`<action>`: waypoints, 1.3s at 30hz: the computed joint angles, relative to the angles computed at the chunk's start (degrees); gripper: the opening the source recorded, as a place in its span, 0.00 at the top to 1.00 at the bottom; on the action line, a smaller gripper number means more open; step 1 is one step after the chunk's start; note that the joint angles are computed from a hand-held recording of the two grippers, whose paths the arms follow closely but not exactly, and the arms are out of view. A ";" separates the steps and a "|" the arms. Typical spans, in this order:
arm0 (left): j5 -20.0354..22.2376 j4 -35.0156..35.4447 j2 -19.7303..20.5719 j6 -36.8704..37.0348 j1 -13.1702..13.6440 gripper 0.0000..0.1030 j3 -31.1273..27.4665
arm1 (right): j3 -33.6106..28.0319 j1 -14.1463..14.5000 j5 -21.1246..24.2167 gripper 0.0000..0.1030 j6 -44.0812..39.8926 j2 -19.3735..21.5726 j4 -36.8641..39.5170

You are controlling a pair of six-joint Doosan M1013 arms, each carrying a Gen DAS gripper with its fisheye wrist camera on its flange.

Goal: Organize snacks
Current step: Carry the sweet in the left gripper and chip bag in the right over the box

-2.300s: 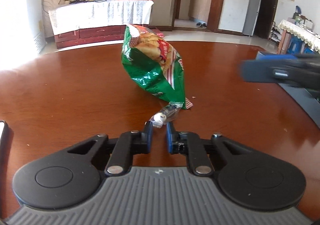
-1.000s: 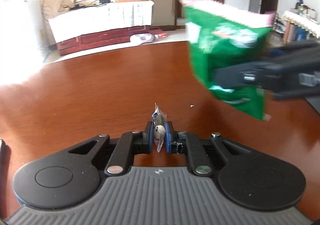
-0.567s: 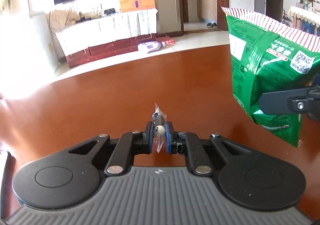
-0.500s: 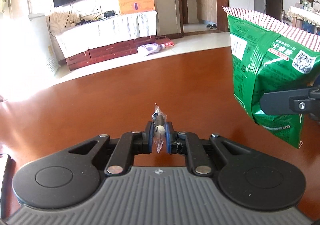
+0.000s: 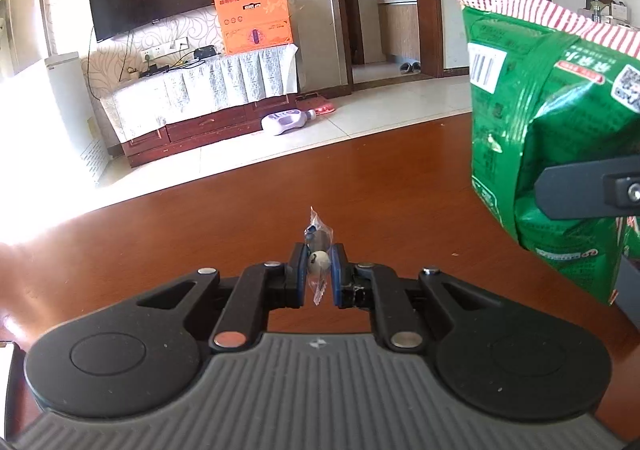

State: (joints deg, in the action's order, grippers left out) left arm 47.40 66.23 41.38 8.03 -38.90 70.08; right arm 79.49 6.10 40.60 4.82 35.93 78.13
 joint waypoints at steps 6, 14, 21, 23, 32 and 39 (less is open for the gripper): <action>0.69 -0.01 0.49 0.51 -0.53 0.86 -1.90 | 1.06 -0.79 0.86 0.41 -1.73 -0.71 2.50; 1.28 0.00 1.94 2.54 -0.61 0.86 -5.72 | 2.48 -2.17 2.50 0.41 -3.52 -1.20 6.05; 1.93 -0.66 3.05 3.50 -1.06 0.86 -8.32 | 3.35 -2.94 3.88 0.41 -4.65 -1.52 7.70; 1.98 -0.81 3.52 3.94 -1.01 0.86 -9.28 | 3.20 -3.15 4.22 0.41 -4.67 -1.41 7.78; 2.71 -1.34 6.36 6.11 -1.08 0.86 -14.58 | 3.43 -3.63 3.91 0.41 -4.83 -1.39 9.68; 3.00 -2.22 8.59 7.37 -0.96 0.86 -18.59 | 4.00 -4.10 4.08 0.41 -5.99 -1.54 11.68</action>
